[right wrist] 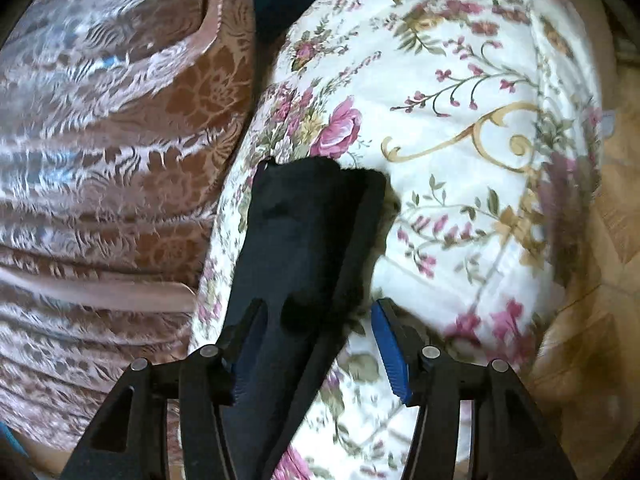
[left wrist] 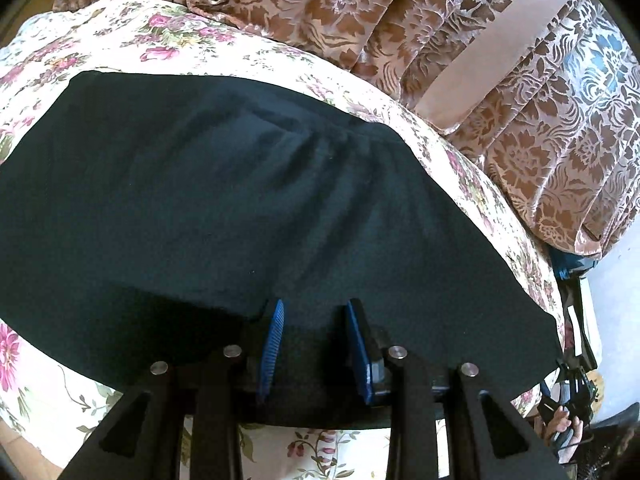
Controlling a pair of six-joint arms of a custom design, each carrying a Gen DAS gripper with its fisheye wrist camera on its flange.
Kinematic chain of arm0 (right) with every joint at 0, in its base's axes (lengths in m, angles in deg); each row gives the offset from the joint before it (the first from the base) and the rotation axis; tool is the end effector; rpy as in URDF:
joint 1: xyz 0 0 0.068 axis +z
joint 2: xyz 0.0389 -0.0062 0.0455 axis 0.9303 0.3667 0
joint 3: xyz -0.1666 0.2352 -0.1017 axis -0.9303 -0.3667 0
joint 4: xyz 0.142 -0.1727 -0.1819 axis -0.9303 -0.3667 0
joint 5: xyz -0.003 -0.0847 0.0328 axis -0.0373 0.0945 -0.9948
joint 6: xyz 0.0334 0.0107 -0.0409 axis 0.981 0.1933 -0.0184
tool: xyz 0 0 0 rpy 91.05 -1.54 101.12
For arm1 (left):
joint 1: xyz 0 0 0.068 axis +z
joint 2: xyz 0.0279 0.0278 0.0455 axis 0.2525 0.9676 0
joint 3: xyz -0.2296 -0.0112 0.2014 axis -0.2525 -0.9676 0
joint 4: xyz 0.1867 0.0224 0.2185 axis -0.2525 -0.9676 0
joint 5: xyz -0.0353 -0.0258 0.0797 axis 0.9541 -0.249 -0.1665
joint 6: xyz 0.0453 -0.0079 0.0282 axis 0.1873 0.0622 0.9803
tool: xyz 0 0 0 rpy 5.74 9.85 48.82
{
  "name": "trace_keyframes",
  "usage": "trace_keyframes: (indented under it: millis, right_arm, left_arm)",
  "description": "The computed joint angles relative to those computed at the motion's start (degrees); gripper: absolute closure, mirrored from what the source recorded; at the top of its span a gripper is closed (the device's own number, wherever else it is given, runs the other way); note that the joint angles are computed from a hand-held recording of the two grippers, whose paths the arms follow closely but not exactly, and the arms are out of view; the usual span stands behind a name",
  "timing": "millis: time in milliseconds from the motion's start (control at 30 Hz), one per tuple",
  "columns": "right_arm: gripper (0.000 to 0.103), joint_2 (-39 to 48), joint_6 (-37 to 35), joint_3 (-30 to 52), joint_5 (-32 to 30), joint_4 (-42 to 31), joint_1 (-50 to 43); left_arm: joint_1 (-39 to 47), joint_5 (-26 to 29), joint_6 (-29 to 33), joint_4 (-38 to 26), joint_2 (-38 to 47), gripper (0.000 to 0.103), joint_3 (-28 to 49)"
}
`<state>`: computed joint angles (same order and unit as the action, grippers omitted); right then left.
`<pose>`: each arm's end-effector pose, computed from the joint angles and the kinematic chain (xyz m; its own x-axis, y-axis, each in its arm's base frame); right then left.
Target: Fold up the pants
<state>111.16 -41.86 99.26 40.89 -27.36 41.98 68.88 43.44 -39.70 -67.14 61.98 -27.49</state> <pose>0.2505 -0.1000 0.1174 -0.4887 0.8490 -0.2011 0.4062 0.4254 0.8087 0.2157 0.2628 0.1294 -0.7402 -0.5020 -0.4473 -0.2986 0.8415 -0.4502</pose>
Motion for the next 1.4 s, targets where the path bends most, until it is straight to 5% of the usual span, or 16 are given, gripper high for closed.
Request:
trace_keyframes:
  millis: [200, 267, 400, 767, 967, 1300, 1400]
  right_arm:
    - [0.052, 3.6, 0.6, 3.2, 0.9, 1.7, 0.1]
    - [0.073, 5.5, -0.4, 5.7, 2.4, 0.3, 0.5]
    - [0.085, 4.8, -4.3, 10.0, 5.1, -5.7, 3.3]
    - [0.086, -9.8, -17.9, 16.2, 12.9, -19.1, 25.2]
    - [0.086, -4.8, -20.6, 21.8, 17.8, -23.3, 41.9]
    - [0.086, 8.1, -22.6, 30.5, 21.7, -26.2, 60.8]
    - [0.082, 11.9, -23.6, 32.8, 23.7, -27.1, 64.3]
  left_arm:
    - [-0.8, -1.3, -0.2, 1.1, -0.7, 0.071, -0.6]
    - [-0.7, -1.2, 0.0, 0.9, -0.7, 0.071, -0.6]
    - [-1.0, -1.7, 0.6, 0.0, -0.7, 0.071, 0.0]
    - [-1.1, 7.0, 5.7, -7.7, -2.9, 0.073, 1.9]
    - [-1.9, 13.1, 10.3, -16.1, -1.2, 0.073, 4.8]
    - [-6.1, 15.8, 10.8, -23.5, 1.8, 0.07, 8.8]
    - [-7.1, 17.1, 12.0, -27.7, 4.3, 0.056, 11.1]
